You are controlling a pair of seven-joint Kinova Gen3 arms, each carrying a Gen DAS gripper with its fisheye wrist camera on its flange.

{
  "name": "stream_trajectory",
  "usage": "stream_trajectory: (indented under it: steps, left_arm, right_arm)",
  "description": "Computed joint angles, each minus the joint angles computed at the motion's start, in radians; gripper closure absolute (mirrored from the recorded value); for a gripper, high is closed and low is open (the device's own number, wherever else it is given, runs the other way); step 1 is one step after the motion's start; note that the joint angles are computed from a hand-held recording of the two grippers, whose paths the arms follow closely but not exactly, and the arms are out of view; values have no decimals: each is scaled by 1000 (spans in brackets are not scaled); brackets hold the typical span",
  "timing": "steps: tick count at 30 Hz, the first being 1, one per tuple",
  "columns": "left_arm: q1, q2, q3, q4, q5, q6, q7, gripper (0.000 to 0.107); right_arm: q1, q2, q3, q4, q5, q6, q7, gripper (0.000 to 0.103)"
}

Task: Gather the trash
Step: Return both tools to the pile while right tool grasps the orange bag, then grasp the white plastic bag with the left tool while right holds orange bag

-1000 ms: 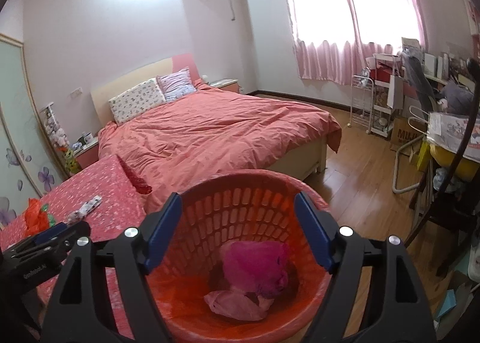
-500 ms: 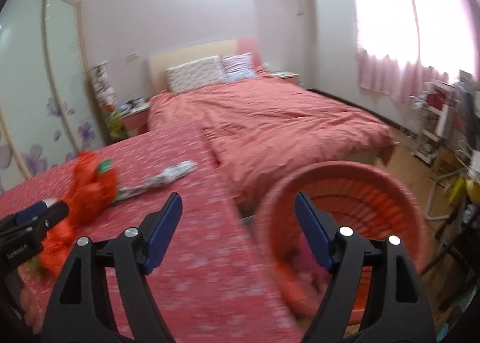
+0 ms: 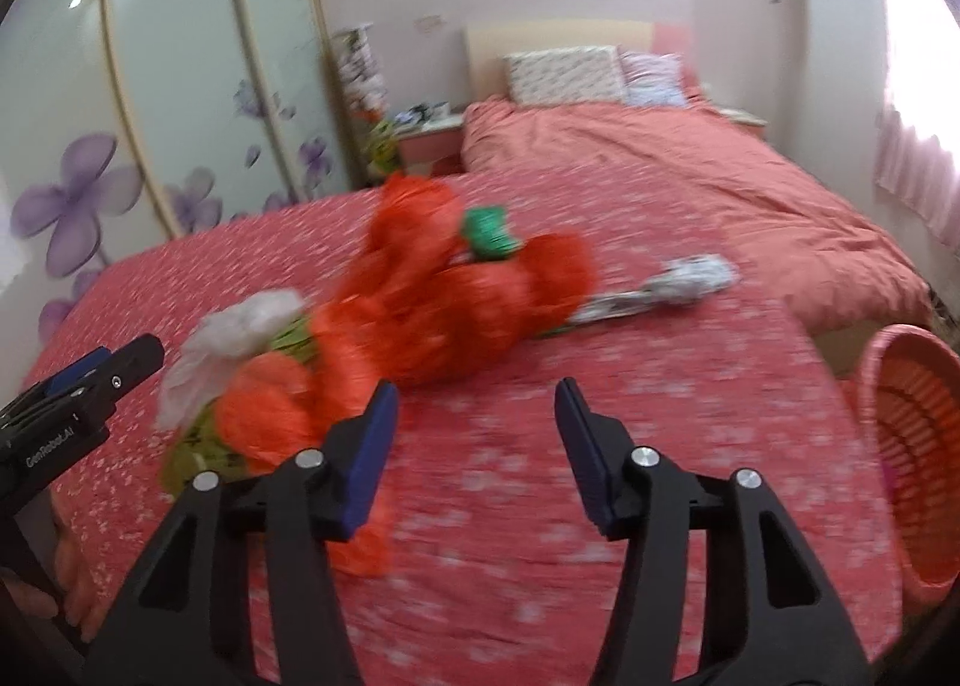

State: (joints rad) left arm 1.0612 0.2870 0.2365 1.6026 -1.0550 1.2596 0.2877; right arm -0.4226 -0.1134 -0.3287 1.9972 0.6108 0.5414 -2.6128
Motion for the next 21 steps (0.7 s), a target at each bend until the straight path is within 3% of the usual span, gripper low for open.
stream_trajectory:
  steps: [5,13,14,15,21]
  left_arm:
    - [-34,-47,2,78,21,-31,65,29]
    - [-95,-84,29,152,29,-81,129,26]
    - [-102,-86,31,157,29,-89,131,26]
    - [-106,-87,33,159,30,-94,131,26]
    - [-124,-78,36,143,20,-119,93,26]
  right_arm:
    - [-56,95,3,-62,18,19,-30,51]
    - [-138,204,96,-142,-116,46,107,51]
    - [-144,210,105,-144,-132,42,126,63]
    - [-138,217,102,-148,-154,41,152,68]
    - [-143,146,129,-114,-201,7,213,72]
